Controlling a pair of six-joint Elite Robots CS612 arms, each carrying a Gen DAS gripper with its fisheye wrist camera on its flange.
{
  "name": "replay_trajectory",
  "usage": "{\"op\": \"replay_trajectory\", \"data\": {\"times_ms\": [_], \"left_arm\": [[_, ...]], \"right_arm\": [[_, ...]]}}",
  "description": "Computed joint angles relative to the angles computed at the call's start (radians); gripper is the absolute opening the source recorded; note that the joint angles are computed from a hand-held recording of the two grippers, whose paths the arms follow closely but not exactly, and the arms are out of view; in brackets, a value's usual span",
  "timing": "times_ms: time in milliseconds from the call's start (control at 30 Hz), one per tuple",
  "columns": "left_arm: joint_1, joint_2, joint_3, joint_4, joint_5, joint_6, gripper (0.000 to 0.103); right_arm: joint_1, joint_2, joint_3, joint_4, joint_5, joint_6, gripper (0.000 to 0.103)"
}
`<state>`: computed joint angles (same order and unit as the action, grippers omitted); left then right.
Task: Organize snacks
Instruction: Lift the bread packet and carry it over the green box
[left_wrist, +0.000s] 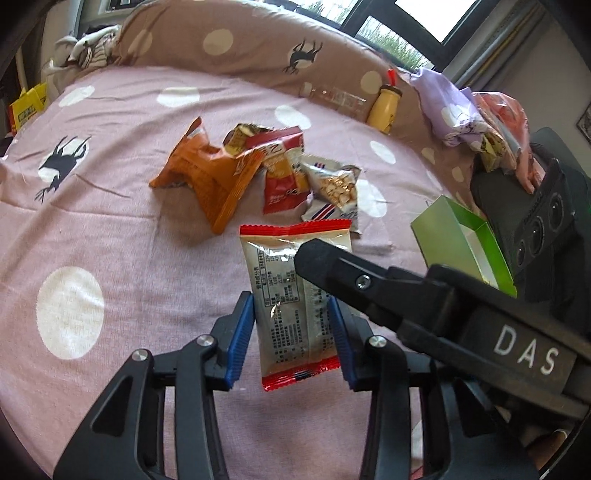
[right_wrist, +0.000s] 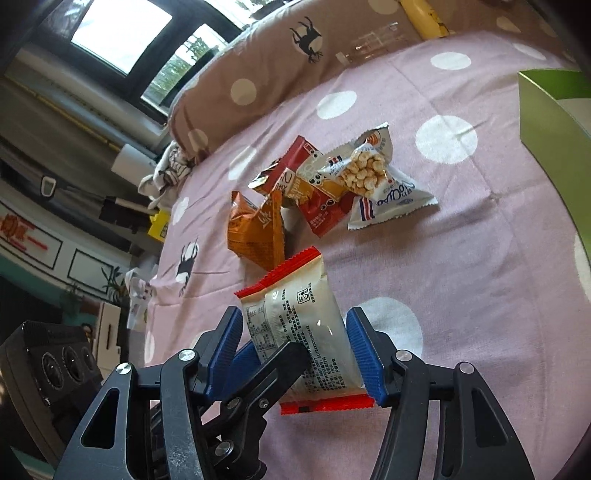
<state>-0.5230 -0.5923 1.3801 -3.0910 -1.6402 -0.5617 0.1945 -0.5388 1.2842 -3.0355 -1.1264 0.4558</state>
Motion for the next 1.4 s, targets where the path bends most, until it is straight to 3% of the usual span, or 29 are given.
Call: {"op": "replay_trajectory", "data": {"times_ms": [333,1400], "left_arm": [[-0.014,0.0,0.005,-0.054,0.031,0.02,0.04],[-0.023,-0.009,0.037,-0.176,0.066,0.05,0.04]], "right_arm": [[0.011,-0.022,0.03,-0.059,-0.075,-0.023,0.062],[0.022,-0.045,0.079,-0.194,-0.131,-0.014,0.062]]}}
